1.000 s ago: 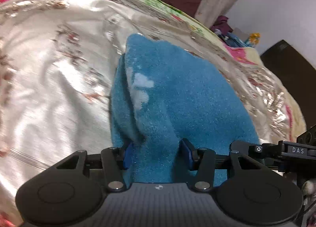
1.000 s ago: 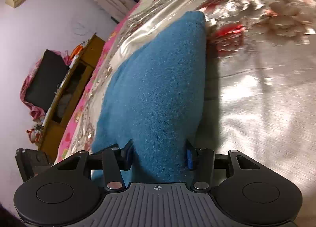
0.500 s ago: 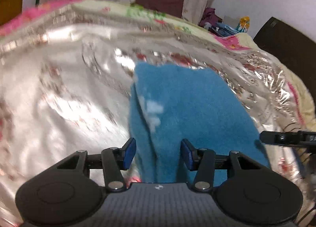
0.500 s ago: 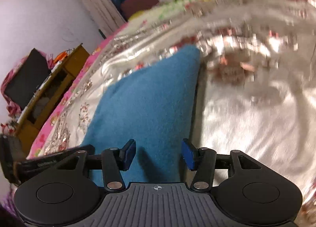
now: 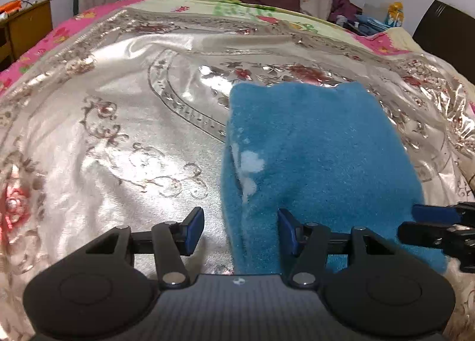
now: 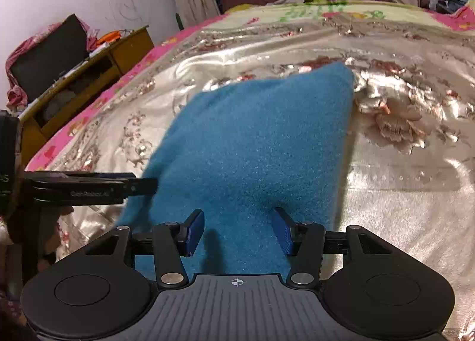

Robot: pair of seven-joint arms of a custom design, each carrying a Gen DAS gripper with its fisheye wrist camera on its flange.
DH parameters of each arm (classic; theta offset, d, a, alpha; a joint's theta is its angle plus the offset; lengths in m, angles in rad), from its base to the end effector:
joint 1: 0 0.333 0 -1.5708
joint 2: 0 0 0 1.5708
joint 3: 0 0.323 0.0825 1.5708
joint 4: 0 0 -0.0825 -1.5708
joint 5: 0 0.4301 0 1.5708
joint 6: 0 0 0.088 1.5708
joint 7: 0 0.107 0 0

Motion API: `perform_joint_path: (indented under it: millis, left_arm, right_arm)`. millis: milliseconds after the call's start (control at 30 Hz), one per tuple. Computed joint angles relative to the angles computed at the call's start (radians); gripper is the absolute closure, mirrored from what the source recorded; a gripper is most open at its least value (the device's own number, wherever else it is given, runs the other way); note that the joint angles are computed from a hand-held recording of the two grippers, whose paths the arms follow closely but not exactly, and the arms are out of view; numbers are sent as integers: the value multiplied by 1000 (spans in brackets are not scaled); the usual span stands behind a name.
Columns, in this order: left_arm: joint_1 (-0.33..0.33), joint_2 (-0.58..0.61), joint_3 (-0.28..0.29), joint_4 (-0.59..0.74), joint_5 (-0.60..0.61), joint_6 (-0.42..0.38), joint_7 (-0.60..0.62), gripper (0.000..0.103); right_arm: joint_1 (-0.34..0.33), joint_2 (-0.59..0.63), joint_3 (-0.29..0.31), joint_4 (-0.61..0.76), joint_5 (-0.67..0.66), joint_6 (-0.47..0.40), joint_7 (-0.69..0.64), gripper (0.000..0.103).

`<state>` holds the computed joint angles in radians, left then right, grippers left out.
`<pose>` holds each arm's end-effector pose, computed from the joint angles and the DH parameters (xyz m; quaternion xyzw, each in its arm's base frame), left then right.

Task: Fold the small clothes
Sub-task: 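Open both tools and pull them back from the folded sweater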

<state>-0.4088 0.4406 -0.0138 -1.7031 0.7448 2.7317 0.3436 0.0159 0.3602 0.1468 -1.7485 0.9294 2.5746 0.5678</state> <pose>0.6700 -0.3282 0.3776 -0.7245 0.5895 -0.2796 0.2222 0.7197 0.0944 0.3966 -0.7772 0.4873 -0.0655 0.3927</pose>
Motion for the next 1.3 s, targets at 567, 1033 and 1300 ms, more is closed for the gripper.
perform_joint_path:
  millis: [567,1033,1300]
  left_arm:
    - [-47,-98,-78,-76,76,-145,-66,45]
    - [-75,-126,-124,-100,125,-194,-125,44]
    - [-81,-128,-139,-113,111,-202,-126,41]
  right_arm:
    - [47,-205,-62,-230,90,-20,-56,52]
    - [87,-300,-116,-357,99,-4,-19,51]
    - [101,-324,-129,-390,99,-4,-12,47]
